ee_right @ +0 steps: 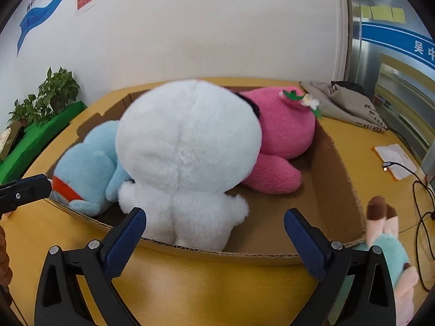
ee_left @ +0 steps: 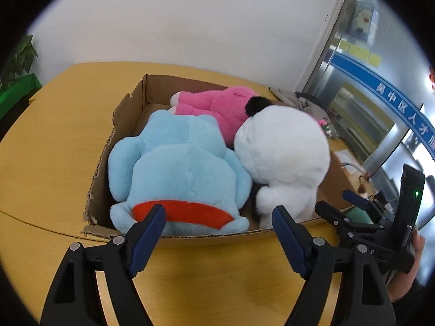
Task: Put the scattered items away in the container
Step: 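Open both tools to release the panda and withdraw toward the pig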
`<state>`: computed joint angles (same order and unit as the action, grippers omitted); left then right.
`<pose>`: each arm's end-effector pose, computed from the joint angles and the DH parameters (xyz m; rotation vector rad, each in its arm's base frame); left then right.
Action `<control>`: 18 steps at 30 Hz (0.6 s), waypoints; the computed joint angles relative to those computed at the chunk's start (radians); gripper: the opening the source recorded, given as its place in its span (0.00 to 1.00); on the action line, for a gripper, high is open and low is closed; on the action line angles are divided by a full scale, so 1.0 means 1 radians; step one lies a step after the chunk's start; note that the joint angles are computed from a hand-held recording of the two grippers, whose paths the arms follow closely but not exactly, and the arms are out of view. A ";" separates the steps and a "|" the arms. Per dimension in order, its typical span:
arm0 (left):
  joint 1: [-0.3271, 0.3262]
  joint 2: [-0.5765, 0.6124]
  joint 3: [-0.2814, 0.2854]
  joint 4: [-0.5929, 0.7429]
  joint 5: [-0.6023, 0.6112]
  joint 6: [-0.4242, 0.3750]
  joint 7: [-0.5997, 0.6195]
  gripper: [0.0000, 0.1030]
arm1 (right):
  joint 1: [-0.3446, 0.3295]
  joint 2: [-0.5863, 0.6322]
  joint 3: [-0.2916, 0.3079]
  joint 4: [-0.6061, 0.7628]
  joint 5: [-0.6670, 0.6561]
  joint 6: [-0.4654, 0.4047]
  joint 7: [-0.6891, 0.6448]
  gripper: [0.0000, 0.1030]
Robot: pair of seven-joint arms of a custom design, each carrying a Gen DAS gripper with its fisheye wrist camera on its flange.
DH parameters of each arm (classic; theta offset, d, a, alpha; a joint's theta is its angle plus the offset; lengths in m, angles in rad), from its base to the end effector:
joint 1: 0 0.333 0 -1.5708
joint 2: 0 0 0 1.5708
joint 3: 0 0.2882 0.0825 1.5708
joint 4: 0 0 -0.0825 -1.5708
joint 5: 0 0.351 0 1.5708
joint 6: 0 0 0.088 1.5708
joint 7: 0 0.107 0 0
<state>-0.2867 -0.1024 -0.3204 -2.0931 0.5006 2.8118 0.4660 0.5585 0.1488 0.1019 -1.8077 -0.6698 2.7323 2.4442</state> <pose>0.4299 -0.3342 0.5427 -1.9081 1.7644 -1.1268 0.4735 0.3932 0.5286 -1.8768 1.3945 -0.6084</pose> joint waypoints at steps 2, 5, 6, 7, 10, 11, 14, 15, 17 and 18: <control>0.013 -0.042 -0.020 -0.017 0.058 0.005 -0.088 0.78 | 0.003 -0.064 0.004 -0.047 -0.030 0.007 0.016 1.00; 0.037 -0.085 -0.071 -0.009 0.168 -0.029 -0.198 0.78 | -0.008 -0.144 0.034 -0.098 -0.084 -0.044 0.038 1.00; 0.040 -0.092 -0.087 0.000 0.199 -0.048 -0.219 0.78 | -0.016 -0.164 0.046 -0.112 -0.088 -0.065 0.038 1.00; 0.040 -0.093 -0.103 0.015 0.228 -0.077 -0.237 0.78 | -0.024 -0.180 0.057 -0.125 -0.081 -0.081 0.033 1.00; 0.018 -0.083 -0.128 0.059 0.285 -0.153 -0.270 0.78 | -0.050 -0.220 0.080 -0.161 -0.047 -0.098 0.018 1.00; 0.007 -0.081 -0.129 0.069 0.292 -0.170 -0.273 0.78 | -0.062 -0.234 0.085 -0.177 -0.054 -0.099 0.022 1.00; -0.028 -0.069 -0.122 0.098 0.295 -0.202 -0.248 0.78 | -0.087 -0.270 0.103 -0.208 -0.066 -0.103 0.034 1.00; -0.039 -0.067 -0.122 0.105 0.297 -0.214 -0.237 0.78 | -0.093 -0.280 0.106 -0.220 -0.052 -0.089 0.022 1.00; -0.059 -0.056 -0.117 0.121 0.292 -0.231 -0.211 0.78 | -0.104 -0.299 0.111 -0.240 -0.026 -0.066 -0.002 1.00; -0.069 -0.052 -0.110 0.123 0.280 -0.220 -0.199 0.78 | -0.110 -0.305 0.116 -0.246 -0.020 -0.060 -0.010 1.00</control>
<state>-0.3553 -0.1549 -0.4306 -1.9702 0.7803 2.5913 0.2668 0.4480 -0.1565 0.2182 -2.0535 -0.6897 2.6721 2.4344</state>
